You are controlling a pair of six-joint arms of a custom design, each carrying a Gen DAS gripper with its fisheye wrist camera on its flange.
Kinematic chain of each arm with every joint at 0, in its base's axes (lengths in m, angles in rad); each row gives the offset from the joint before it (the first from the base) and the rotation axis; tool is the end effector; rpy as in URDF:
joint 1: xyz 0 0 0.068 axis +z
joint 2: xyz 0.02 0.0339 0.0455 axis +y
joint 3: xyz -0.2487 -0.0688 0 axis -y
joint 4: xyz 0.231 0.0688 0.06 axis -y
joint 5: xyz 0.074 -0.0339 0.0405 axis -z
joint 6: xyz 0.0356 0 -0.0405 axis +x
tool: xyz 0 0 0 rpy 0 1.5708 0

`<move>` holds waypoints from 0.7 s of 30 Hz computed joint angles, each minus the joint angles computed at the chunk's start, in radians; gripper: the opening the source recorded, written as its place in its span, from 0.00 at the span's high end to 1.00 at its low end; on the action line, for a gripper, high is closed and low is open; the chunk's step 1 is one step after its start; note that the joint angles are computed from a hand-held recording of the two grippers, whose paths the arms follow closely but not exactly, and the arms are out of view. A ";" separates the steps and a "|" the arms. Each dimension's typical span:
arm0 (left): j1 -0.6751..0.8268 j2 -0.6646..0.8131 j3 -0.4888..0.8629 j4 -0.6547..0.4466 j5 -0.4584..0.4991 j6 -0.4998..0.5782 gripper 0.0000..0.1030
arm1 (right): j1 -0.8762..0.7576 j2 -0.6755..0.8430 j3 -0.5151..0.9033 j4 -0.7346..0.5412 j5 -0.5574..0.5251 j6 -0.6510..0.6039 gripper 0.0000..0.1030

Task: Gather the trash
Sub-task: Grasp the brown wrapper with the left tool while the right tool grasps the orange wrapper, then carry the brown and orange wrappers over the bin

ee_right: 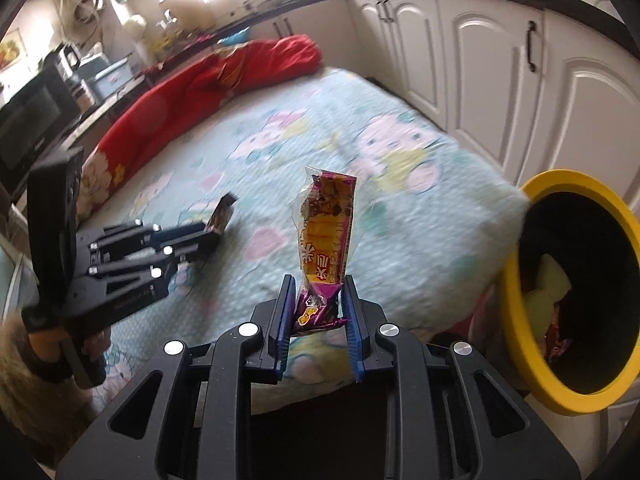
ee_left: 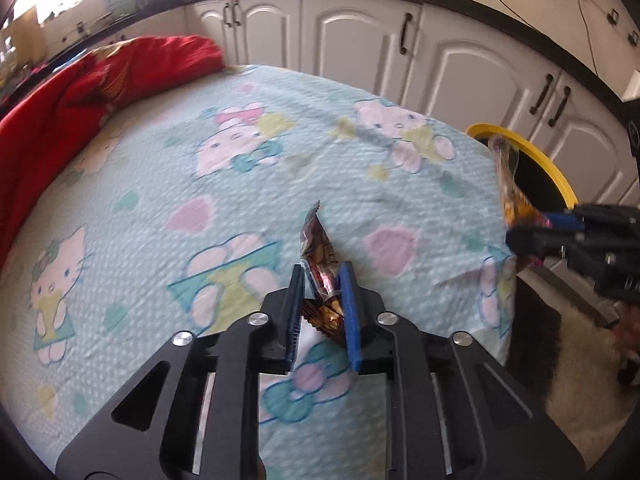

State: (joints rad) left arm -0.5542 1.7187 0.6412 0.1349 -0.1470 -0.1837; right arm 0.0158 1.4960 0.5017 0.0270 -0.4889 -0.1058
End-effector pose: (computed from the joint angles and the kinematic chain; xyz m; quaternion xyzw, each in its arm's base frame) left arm 0.2434 -0.1445 0.0961 0.1524 0.9365 -0.0460 0.3126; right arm 0.2372 0.0205 0.1137 -0.1281 0.9204 0.2179 0.2985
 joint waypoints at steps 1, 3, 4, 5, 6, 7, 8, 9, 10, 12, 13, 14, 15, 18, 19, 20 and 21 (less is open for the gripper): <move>-0.012 0.010 0.017 -0.007 -0.005 0.001 0.88 | -0.027 -0.004 0.006 -0.009 -0.013 -0.007 0.78; -0.037 0.027 0.051 -0.018 -0.008 -0.005 0.89 | -0.068 -0.010 0.018 -0.026 -0.033 -0.018 0.78; -0.050 0.038 0.070 -0.022 -0.010 -0.010 0.89 | -0.096 -0.011 0.028 -0.037 -0.047 -0.028 0.78; -0.059 0.047 0.084 -0.021 -0.014 -0.015 0.89 | -0.119 -0.011 0.037 -0.048 -0.058 -0.034 0.78; -0.068 0.055 0.104 -0.022 -0.011 -0.021 0.89 | -0.140 -0.011 0.045 -0.056 -0.067 -0.040 0.78; -0.075 0.064 0.125 -0.027 -0.003 -0.026 0.89 | -0.167 -0.012 0.052 -0.062 -0.076 -0.047 0.78; -0.082 0.072 0.142 -0.029 -0.002 -0.030 0.89 | -0.189 -0.012 0.058 -0.069 -0.083 -0.054 0.78; -0.094 0.081 0.166 -0.034 -0.003 -0.034 0.89 | -0.218 -0.009 0.068 -0.077 -0.093 -0.065 0.78; -0.104 0.088 0.183 -0.037 -0.004 -0.037 0.89 | -0.246 -0.008 0.075 -0.088 -0.104 -0.076 0.78; -0.123 0.102 0.220 -0.047 -0.004 -0.045 0.89 | -0.289 0.002 0.089 -0.095 -0.117 -0.088 0.78; -0.133 0.113 0.242 -0.050 -0.005 -0.047 0.89 | -0.305 0.007 0.093 -0.094 -0.119 -0.094 0.78; -0.141 0.122 0.257 -0.051 -0.006 -0.050 0.89 | -0.325 0.011 0.097 -0.094 -0.123 -0.102 0.78; -0.153 0.135 0.282 -0.055 -0.006 -0.052 0.89 | -0.349 0.017 0.105 -0.099 -0.130 -0.112 0.78; -0.180 0.165 0.338 -0.067 -0.006 -0.058 0.89 | -0.405 0.030 0.119 -0.108 -0.150 -0.127 0.78; -0.190 0.178 0.359 -0.070 -0.007 -0.059 0.89 | -0.421 0.032 0.121 -0.109 -0.154 -0.131 0.78; -0.196 0.186 0.372 -0.070 -0.007 -0.060 0.89 | -0.433 0.035 0.126 -0.114 -0.158 -0.134 0.78; -0.206 0.199 0.392 -0.074 -0.005 -0.063 0.89 | -0.448 0.041 0.132 -0.116 -0.163 -0.137 0.78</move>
